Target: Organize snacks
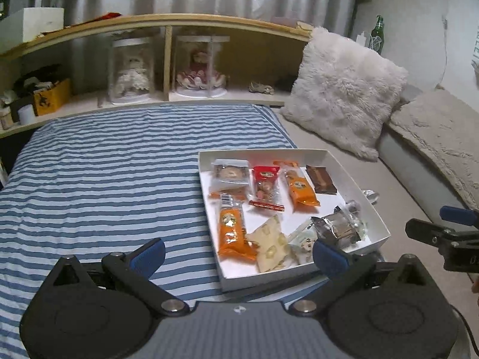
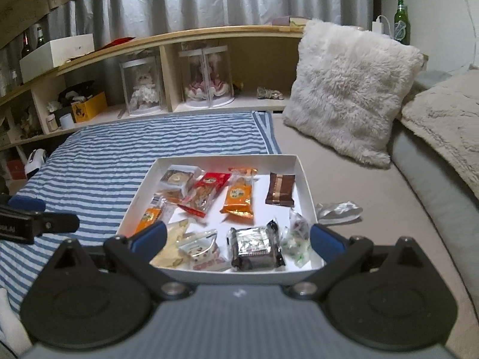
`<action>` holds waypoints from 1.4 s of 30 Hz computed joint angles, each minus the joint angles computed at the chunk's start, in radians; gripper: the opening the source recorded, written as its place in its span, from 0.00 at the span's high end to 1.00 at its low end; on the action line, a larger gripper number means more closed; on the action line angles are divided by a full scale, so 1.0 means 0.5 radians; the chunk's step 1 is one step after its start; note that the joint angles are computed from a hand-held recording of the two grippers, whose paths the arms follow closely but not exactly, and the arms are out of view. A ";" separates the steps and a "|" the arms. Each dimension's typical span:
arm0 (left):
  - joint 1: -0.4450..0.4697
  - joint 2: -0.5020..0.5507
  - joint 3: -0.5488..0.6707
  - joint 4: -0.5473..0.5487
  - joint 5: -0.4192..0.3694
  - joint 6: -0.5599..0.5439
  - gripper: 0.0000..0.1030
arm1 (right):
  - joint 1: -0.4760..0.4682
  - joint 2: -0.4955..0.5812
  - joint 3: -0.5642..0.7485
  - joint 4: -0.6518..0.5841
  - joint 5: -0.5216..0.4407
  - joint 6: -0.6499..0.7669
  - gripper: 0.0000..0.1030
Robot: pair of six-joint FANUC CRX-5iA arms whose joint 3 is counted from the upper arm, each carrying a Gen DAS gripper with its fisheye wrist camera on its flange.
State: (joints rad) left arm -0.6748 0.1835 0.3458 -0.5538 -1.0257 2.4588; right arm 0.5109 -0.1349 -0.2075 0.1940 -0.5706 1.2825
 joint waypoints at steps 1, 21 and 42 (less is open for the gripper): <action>-0.016 -0.011 -0.010 -0.030 -0.005 0.023 0.00 | 0.016 -0.023 -0.039 0.051 0.017 -0.049 0.01; -0.232 -0.058 -0.132 -0.506 -0.111 0.370 0.00 | 0.052 -0.174 -0.508 0.796 0.379 -0.797 0.00; -0.260 -0.057 -0.143 -0.574 -0.124 0.451 0.00 | 0.046 -0.171 -0.541 0.827 0.424 -0.811 0.01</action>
State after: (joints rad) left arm -0.8049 0.1548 0.2743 -0.8406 -1.0876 2.6841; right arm 0.5338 -0.2205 -0.4781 0.6073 -0.3586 0.8772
